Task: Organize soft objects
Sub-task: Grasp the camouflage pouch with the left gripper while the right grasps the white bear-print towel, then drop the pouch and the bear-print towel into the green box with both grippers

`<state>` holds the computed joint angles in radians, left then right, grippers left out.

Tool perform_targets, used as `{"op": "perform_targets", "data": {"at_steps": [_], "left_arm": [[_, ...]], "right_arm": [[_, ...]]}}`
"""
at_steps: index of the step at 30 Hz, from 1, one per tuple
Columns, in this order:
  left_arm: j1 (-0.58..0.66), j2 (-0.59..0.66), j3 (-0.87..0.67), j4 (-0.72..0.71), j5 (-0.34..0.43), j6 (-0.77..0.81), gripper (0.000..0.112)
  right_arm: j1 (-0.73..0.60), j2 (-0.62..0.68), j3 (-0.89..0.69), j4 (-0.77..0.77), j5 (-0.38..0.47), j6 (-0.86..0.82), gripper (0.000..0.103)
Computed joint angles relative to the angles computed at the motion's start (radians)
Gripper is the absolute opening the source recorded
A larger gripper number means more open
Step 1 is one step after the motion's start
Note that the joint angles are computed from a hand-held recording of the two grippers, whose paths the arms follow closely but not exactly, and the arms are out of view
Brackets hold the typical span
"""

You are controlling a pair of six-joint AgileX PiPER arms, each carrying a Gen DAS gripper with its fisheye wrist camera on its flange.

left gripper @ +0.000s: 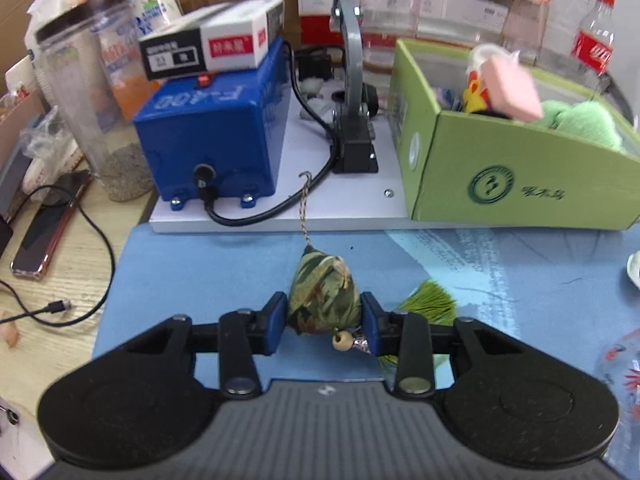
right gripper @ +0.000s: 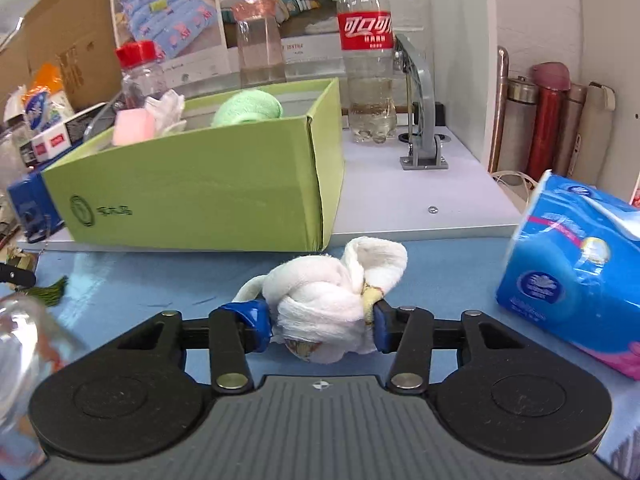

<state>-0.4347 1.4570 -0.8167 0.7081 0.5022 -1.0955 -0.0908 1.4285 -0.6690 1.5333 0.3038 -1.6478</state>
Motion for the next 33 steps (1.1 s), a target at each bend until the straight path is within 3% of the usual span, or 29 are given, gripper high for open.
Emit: {"op": "perform_targets", "data": {"at_steps": [4,7,11,18,21,26,27,28,29,30,33], "left_arm": [[-0.037,-0.105,0.007,-0.005,0.061,0.023,0.037],[-0.014,-0.159,-0.036,-0.093,0.063,0.14,0.037],[-0.013,-0.137,-0.18,-0.16,0.083,0.272,0.037],[-0.003,0.098,-0.59,-0.345,0.112,0.489,0.037],[-0.007,0.235,-0.776,-0.443,0.129,0.584,0.037],[-0.019,0.456,-1.016,-0.501,0.208,0.657,0.038],[-0.019,0.486,-1.04,-0.499,0.22,0.663,0.041],[-0.02,0.508,-1.052,-0.487,0.224,0.659,0.051],[-0.024,0.518,-1.047,-0.456,0.218,0.638,0.074],[-0.028,0.513,-1.019,-0.409,0.19,0.599,0.079],[-0.028,0.487,-0.954,-0.326,0.141,0.53,0.078]], "right_arm": [[-0.107,-0.133,0.045,-0.134,0.105,0.09,0.032],[-0.168,-0.217,0.029,-0.197,0.189,0.145,0.033],[-0.16,-0.254,-0.059,-0.185,0.24,0.149,0.033],[0.021,-0.029,-0.388,-0.277,0.166,0.26,0.033],[0.087,0.119,-0.567,-0.459,0.142,0.439,0.034],[0.139,0.327,-0.781,-0.708,0.22,0.667,0.037],[0.144,0.362,-0.809,-0.729,0.243,0.684,0.039],[0.15,0.393,-0.833,-0.744,0.263,0.695,0.04],[0.158,0.418,-0.853,-0.773,0.273,0.722,0.042],[0.173,0.43,-0.857,-0.815,0.263,0.767,0.043],[0.179,0.412,-0.832,-0.792,0.223,0.782,0.046]]}}
